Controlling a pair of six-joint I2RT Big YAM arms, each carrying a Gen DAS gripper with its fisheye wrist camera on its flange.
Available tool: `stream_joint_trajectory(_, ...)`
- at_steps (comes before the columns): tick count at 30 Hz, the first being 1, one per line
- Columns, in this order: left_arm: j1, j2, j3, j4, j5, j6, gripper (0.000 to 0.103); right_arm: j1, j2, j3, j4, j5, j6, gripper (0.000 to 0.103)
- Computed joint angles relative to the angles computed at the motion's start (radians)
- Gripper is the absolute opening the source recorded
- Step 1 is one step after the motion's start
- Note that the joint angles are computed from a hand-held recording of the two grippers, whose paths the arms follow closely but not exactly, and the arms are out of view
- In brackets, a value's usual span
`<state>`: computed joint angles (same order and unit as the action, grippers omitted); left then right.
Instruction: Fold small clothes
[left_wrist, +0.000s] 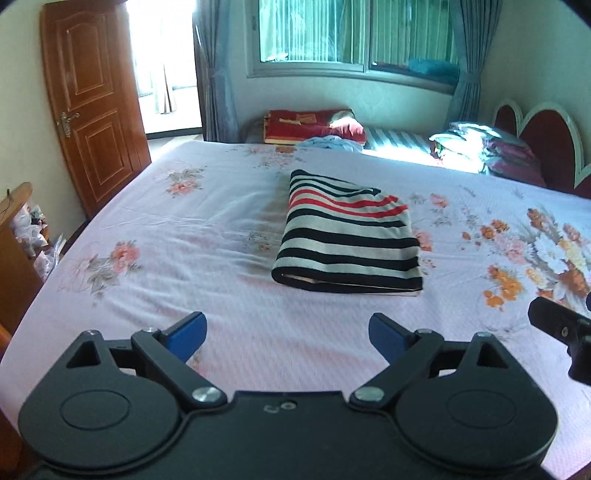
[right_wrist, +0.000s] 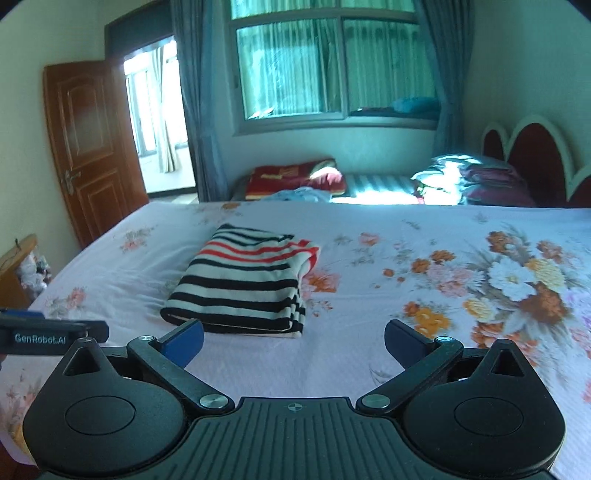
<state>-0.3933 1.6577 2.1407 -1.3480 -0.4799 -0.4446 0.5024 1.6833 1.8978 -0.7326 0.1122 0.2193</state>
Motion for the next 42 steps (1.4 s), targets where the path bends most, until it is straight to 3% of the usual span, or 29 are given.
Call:
stream_joint_trajectory(4,-0.062,-0.063,-0.038,-0.014,-0.071,-0.045,0.097,0.009,-0.100,-0.091,0.036,0.013,-0.005,0.103)
stream_joint_trajectory(15,-0.144,-0.137,-0.064,-0.033,-0.146,-0.114,0.098,0.019,-0.229,-0.212,0.109,0.015,-0.012,0.103)
stream_joint_trajectory(30,-0.160,-0.178,-0.100,-0.023,-0.197,-0.122,0.099,0.023,-0.260,-0.245,0.116,0.043,-0.016,0.103)
stream_joint_trajectory(42,-0.163,-0.187,-0.107,-0.026,-0.196,-0.124,0.100,0.028,-0.268,-0.257,0.122,0.053,-0.022,0.103)
